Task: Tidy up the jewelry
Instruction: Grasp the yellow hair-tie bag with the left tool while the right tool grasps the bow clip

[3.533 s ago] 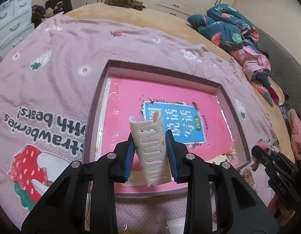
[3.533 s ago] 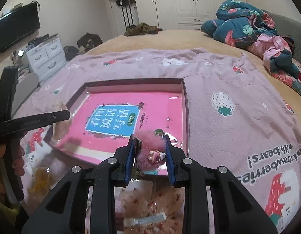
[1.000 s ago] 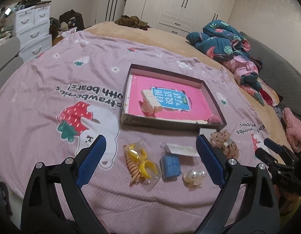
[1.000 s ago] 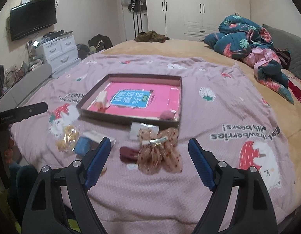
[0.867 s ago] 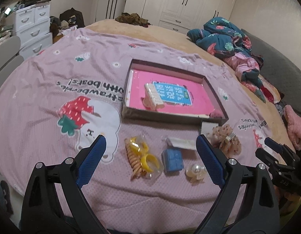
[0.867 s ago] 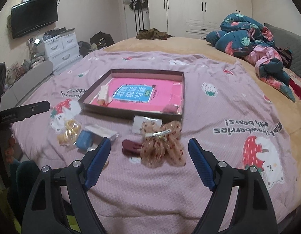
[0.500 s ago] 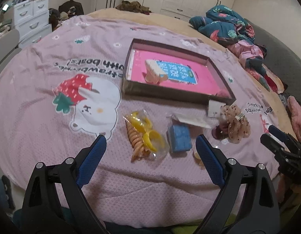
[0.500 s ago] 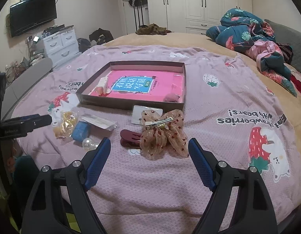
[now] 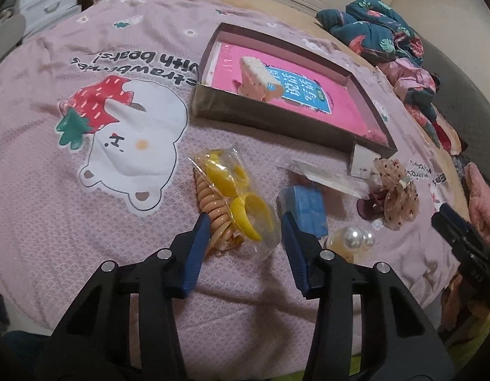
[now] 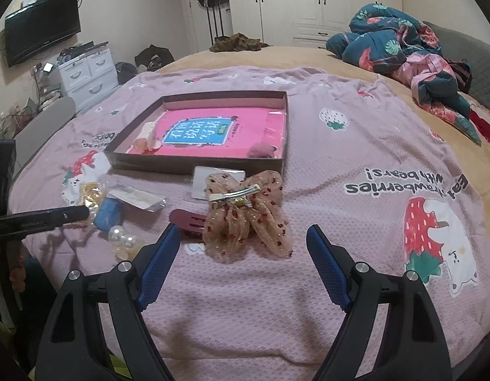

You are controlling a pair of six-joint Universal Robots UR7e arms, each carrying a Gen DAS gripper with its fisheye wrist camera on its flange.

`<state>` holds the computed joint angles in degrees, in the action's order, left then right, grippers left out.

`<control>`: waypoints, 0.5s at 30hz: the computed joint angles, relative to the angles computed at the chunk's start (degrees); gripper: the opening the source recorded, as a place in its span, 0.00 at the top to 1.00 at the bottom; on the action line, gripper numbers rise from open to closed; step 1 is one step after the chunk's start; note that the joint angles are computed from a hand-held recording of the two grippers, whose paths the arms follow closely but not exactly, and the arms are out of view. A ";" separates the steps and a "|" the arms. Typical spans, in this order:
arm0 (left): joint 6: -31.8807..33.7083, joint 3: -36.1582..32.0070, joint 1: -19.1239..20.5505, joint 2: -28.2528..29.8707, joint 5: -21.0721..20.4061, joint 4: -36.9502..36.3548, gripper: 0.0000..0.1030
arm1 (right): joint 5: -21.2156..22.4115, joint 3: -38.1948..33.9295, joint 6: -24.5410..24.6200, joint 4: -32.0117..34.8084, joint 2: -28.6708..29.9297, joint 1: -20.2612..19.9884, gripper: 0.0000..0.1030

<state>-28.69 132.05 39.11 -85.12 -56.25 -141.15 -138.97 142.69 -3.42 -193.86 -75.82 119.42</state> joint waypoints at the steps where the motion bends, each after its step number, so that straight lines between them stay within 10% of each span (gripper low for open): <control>1: 0.01 -0.17 0.02 0.22 -0.01 0.06 0.63 | 0.07 0.05 -0.12 -0.21 0.05 -0.35 0.22; 15: 0.78 -2.23 -0.18 2.88 1.68 -0.28 0.68 | 1.24 -0.04 -1.96 -2.45 1.48 -4.59 0.22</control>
